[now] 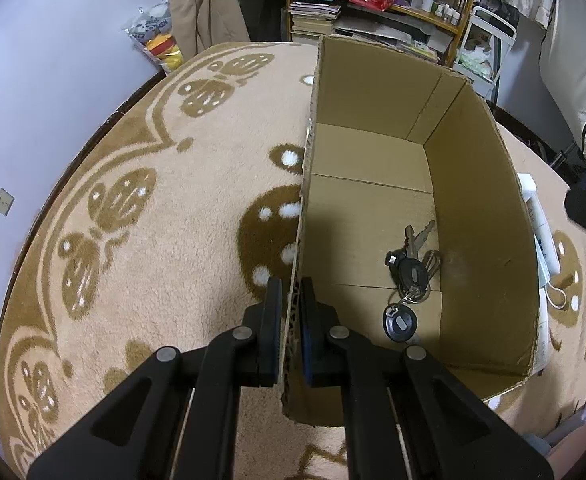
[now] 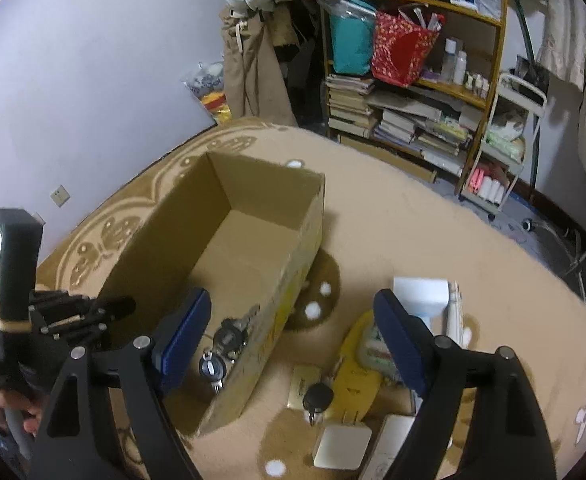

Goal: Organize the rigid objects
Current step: 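Move the right tool back to the items and reach for the second key, then grasp the black key fob with the right tool and lift it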

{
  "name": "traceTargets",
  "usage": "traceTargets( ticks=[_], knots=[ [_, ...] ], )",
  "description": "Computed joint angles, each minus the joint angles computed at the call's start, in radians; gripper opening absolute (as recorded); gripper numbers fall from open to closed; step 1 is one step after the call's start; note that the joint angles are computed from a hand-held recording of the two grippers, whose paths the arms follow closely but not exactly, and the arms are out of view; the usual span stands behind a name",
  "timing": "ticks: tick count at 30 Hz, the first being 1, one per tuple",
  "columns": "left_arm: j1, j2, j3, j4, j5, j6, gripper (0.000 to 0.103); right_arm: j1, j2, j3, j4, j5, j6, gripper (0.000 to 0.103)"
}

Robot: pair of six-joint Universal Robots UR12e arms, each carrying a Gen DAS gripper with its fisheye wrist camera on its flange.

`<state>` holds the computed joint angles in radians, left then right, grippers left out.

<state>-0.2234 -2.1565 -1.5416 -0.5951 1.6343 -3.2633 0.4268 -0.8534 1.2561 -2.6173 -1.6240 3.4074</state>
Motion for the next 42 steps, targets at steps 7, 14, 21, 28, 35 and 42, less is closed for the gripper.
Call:
traceTargets(
  ticks=[7, 14, 21, 28, 35, 42],
  knots=[
    [0.002, 0.001, -0.001, -0.001, -0.004, 0.007, 0.007, -0.010, -0.022, 0.068, -0.021, 0.021, 0.038, 0.088],
    [0.005, 0.001, -0.002, -0.001, -0.014, 0.000, 0.007, -0.036, -0.028, 0.122, -0.030, 0.091, 0.126, 0.088],
    [0.007, 0.001, 0.000, -0.002, -0.021, -0.005, 0.008, -0.058, -0.008, 0.123, 0.005, 0.198, 0.169, 0.083],
    [0.007, 0.000, 0.003, -0.006, -0.018, -0.011, 0.009, -0.058, 0.012, 0.090, 0.100, 0.235, 0.137, 0.052],
    [0.012, -0.004, 0.004, -0.008, -0.027, -0.025, 0.010, -0.059, 0.039, 0.049, 0.192, 0.254, 0.144, 0.039],
    [0.012, -0.005, 0.005, -0.017, -0.024, -0.022, 0.010, -0.055, 0.055, 0.019, 0.234, 0.275, 0.142, 0.039]
  ],
)
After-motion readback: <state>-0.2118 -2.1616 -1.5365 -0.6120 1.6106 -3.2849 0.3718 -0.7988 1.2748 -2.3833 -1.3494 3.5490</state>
